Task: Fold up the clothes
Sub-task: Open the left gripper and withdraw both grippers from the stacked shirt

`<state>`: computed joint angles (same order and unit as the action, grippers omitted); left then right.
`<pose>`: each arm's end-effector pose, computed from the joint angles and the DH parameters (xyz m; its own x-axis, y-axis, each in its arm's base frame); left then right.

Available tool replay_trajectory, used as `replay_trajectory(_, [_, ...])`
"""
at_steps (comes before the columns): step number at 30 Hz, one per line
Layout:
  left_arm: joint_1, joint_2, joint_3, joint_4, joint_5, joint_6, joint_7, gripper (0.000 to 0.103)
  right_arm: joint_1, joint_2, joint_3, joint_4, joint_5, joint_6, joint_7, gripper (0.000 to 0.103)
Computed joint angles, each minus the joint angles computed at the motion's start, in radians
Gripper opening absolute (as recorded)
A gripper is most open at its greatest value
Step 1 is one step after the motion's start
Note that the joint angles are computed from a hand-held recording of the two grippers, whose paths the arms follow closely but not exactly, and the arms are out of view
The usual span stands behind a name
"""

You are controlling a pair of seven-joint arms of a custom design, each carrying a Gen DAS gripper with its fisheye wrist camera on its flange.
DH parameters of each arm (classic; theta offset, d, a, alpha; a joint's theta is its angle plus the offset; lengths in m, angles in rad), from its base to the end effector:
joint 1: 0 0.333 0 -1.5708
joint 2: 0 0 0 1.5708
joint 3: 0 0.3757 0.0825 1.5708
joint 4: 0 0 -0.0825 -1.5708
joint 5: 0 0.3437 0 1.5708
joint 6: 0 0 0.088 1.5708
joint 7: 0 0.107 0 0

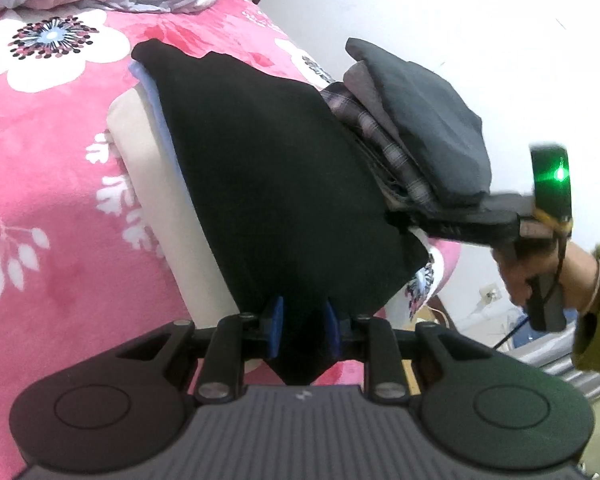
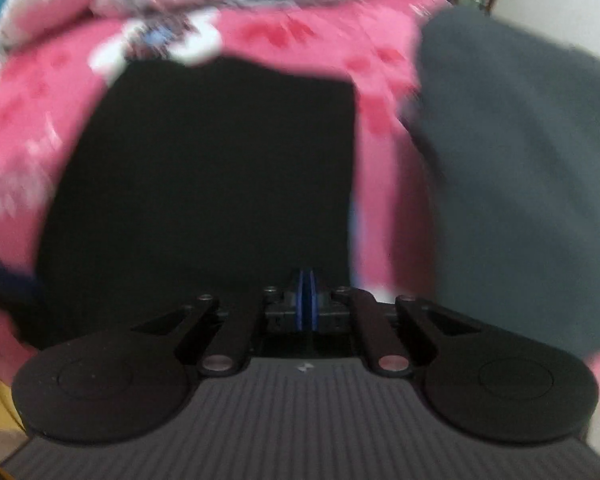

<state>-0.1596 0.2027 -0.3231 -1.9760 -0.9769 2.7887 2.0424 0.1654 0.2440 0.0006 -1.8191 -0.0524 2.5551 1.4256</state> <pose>0.5608 -0.2345 0.5055 -0.2407 -0.7964 0.5549 -0.8645 -0.0840 -0.4956 0.6319 0.1066 0.5351 0.3121 -0.9432 0.1137 -0.8251 -0.3284 -0.4598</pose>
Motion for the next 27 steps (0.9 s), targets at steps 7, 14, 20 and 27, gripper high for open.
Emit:
replay_trajectory(7, [-0.060, -0.008, 0.059, 0.007, 0.339, -0.008, -0.282, 0.024, -0.070, -0.092, 0.039, -0.070, 0.146, 0.067, -0.153, 0.003])
replay_trajectory(14, [-0.129, -0.019, 0.122, 0.049, 0.807, -0.150, -0.615, 0.042, -0.058, -0.078, 0.012, -0.063, 0.236, -0.115, -0.330, 0.004])
replay_trajectory(20, [-0.140, -0.079, 0.110, 0.124, 0.982, -0.347, -0.808, 0.044, -0.088, -0.124, -0.034, 0.007, 0.149, -0.396, -0.148, 0.006])
replay_trajectory(27, [-0.163, -0.153, 0.077, 0.215, 1.060, -0.435, -1.064, 0.055, -0.095, -0.243, -0.026, 0.025, 0.282, -0.422, -0.245, 0.010])
